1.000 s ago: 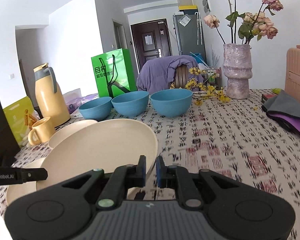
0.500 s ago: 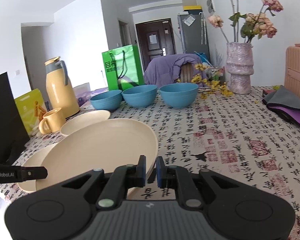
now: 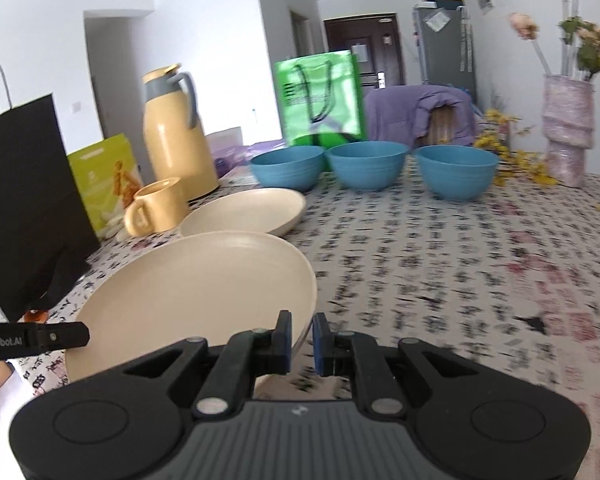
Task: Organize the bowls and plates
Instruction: 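Lift the middle plate and carry it over the first placed plate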
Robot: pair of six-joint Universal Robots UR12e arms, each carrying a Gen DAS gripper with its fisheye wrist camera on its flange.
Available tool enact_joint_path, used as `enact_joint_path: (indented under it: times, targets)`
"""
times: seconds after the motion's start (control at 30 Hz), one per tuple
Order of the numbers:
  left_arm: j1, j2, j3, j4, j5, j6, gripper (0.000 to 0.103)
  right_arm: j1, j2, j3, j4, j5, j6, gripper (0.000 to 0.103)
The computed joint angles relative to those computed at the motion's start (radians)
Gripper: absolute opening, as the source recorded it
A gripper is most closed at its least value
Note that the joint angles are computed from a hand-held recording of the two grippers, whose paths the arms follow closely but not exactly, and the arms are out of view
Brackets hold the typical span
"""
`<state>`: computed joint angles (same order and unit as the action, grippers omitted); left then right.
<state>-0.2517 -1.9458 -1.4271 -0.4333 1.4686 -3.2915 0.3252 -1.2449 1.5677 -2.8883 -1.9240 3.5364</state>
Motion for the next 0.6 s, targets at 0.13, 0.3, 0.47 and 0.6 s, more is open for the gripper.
enact_joint_path:
  times: [0.13,0.3,0.47,0.6]
  targets:
    - [0.02,-0.013,0.014,-0.011,0.012,-0.016,0.013,0.007,0.047,-0.065,0.033,0.023,-0.028,0.011]
    - [0.035,-0.03,0.032,-0.016,0.025,-0.002,0.013,0.016,0.091,-0.126,0.073,0.028,-0.05,0.011]
    - [0.042,-0.035,0.032,-0.014,0.019,0.038,0.013,0.03,0.119,-0.164,0.11,-0.004,-0.076,0.011]
    - [0.048,-0.035,0.029,-0.031,0.002,0.054,0.013,0.041,0.126,-0.172,0.118,-0.04,-0.098,0.012]
